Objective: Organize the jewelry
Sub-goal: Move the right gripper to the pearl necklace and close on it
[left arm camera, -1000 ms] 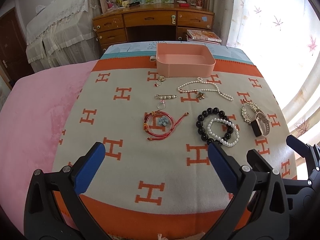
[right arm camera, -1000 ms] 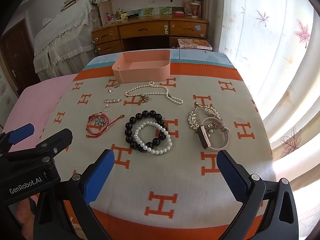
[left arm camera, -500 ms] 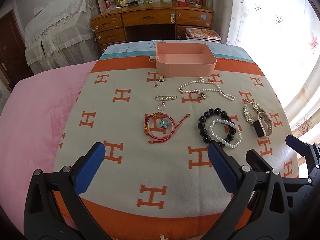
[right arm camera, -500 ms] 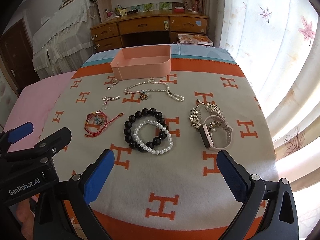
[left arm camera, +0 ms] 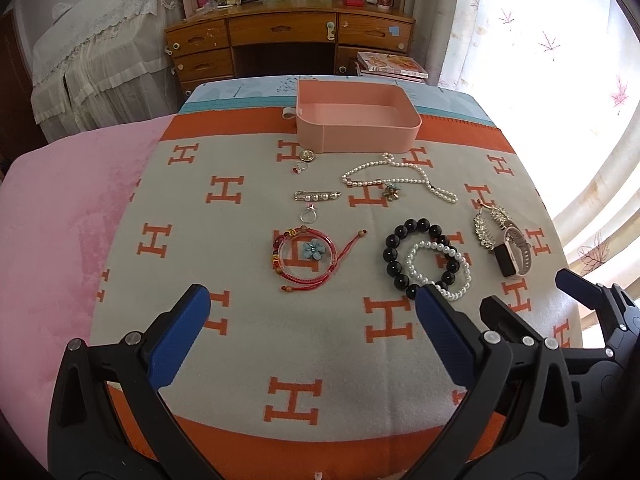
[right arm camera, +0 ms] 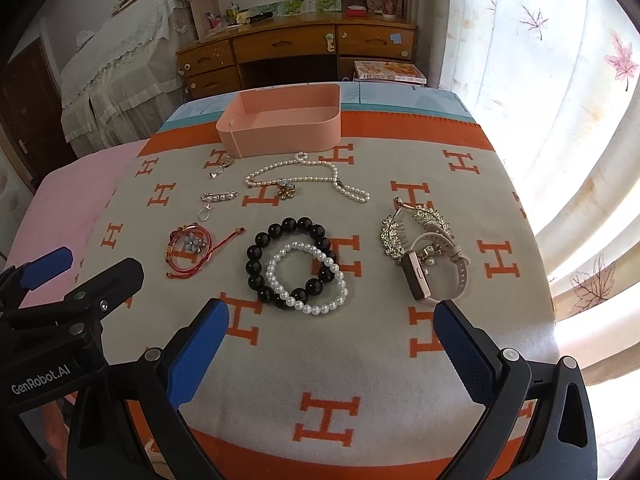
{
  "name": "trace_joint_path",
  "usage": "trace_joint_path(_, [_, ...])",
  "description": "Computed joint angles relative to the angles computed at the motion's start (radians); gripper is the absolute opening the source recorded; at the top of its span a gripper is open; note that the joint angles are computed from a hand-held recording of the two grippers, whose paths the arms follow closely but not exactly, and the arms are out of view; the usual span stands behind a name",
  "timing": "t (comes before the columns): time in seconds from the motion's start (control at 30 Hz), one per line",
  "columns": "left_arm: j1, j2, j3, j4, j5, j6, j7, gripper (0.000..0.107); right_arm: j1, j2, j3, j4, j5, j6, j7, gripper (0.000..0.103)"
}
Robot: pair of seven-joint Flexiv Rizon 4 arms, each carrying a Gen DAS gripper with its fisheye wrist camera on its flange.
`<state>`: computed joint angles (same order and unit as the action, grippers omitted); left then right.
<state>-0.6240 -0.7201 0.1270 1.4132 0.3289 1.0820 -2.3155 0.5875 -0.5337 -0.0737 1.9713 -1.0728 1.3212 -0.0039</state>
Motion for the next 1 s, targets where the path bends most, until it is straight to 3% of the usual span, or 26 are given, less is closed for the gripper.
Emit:
trace_joint_path(0.13, [0.073,0.006,-0.071,0.027,-0.068,0.045,0.098,0.085,-0.014,0.000,-0.004,0.000,0.011,0.036,0.003,0.103])
trace_joint_path(0.27, [0.139,0.021,-0.123,0.047,-0.159,0.041,0.235,0.084,-0.018,0.008,-0.018,-0.002,0.010,0.049,-0.004,0.103])
trace_joint_path(0.4, [0.129,0.023,-0.072,0.005,-0.164,-0.025,0.256,0.084,-0.048,0.006,0.005,-0.032,0.071,0.045,-0.110,0.103])
trace_joint_path(0.47, [0.152,0.020,-0.081,-0.010,-0.178,-0.043,0.290,0.084,-0.061,-0.001,0.023,-0.060,0.123,0.025,-0.175,0.094])
trace_joint_path(0.5, [0.161,0.013,-0.084,-0.028,-0.185,-0.058,0.306,0.084,-0.081,-0.012,0.054,-0.089,0.178,0.002,-0.241,0.083])
trace_joint_path(0.53, [0.168,0.010,-0.085,-0.037,-0.189,-0.065,0.319,0.084,-0.101,-0.024,0.088,-0.117,0.239,-0.022,-0.308,0.080])
trace_joint_path(0.6, [0.173,-0.011,-0.076,-0.083,-0.183,-0.101,0.349,0.084,-0.145,-0.057,0.156,-0.186,0.359,-0.062,-0.440,0.079])
trace_joint_path(0.8, [0.210,-0.116,-0.090,-0.242,-0.212,-0.221,0.424,0.084,-0.184,-0.173,0.235,-0.413,0.550,-0.217,-0.709,0.078])
trace_joint_path(1.0, [0.228,-0.255,-0.101,-0.415,-0.268,-0.315,0.461,0.076,-0.188,-0.329,0.253,-0.666,0.694,-0.368,-0.867,0.074])
